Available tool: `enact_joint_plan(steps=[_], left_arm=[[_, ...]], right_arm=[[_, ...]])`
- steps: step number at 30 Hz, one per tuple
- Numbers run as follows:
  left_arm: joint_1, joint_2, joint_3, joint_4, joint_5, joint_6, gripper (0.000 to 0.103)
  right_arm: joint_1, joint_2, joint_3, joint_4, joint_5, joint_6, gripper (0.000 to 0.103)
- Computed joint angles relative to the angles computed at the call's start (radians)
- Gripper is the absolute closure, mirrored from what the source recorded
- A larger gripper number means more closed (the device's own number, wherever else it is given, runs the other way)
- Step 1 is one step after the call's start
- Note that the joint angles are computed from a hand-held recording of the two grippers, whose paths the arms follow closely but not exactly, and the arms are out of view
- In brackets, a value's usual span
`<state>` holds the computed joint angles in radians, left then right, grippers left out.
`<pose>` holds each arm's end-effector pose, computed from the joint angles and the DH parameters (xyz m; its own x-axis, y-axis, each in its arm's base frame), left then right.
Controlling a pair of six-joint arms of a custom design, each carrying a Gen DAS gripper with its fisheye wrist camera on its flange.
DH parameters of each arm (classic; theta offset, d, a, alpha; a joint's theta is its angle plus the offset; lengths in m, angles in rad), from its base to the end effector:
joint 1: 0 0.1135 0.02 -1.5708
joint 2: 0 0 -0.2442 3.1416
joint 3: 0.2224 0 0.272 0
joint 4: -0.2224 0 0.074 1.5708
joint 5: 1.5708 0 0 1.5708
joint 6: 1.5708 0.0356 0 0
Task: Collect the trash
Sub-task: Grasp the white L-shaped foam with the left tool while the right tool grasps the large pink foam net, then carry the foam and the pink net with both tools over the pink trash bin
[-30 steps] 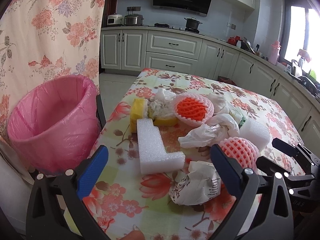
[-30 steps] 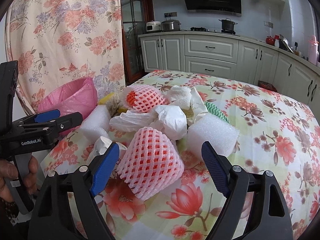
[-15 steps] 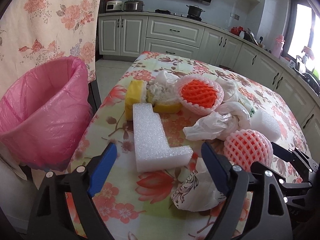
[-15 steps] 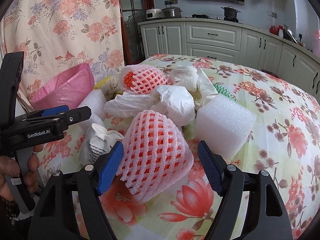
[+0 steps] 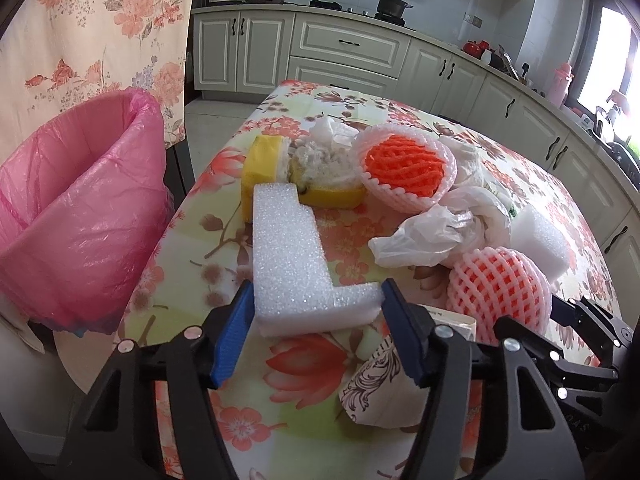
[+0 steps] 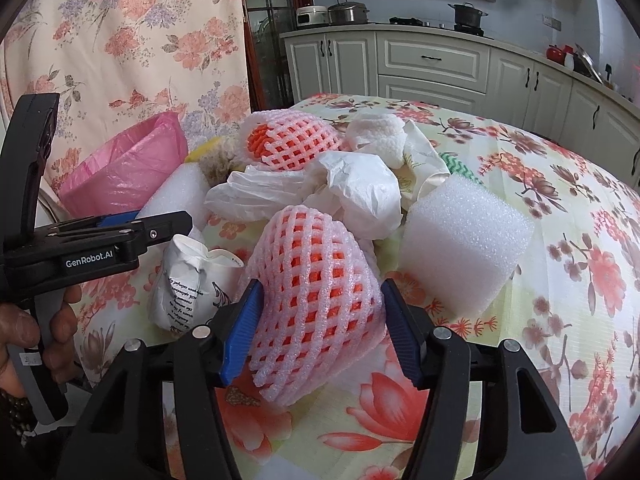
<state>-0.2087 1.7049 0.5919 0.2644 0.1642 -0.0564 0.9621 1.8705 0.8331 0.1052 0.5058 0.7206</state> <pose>0.2882 -0.0670 0.0622 -0.7504 0.1021 -0.6531 0.2683 0.9500 -0.1597 0.2093 0.2702 0.0645 -0.7096 -0.0086 -0.7046 -0.1122 0.9885 0.1010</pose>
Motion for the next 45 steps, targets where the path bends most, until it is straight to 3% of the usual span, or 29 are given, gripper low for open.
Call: enact_joint_plan(steps=[2, 8, 29, 37, 45], left_arm=[[0.0, -0.003, -0.005, 0.007, 0.006, -0.004, 0.042], [0.003, -0.068, -0.04, 0.002, 0.019, -0.002, 0.043], [0.057, -0.362, -0.134, -0.085, 0.052, 0.019, 0.043], [0.203, -0.477, -0.119, -0.148, 0.111, 0.077, 0.043], [0.423, -0.437, -0.022, -0.181, 0.201, 0.161, 0.043]], right_arm=[[0.003, -0.003, -0.002, -0.001, 0.01, -0.004, 0.058], [0.016, -0.043, -0.032, 0.006, 0.038, 0.002, 0.067], [0.066, -0.256, -0.08, -0.079, 0.167, 0.007, 0.07], [0.03, -0.224, 0.038, -0.068, 0.152, -0.107, 0.07], [-0.005, -0.098, 0.253, -0.058, 0.085, -0.226, 0.07]])
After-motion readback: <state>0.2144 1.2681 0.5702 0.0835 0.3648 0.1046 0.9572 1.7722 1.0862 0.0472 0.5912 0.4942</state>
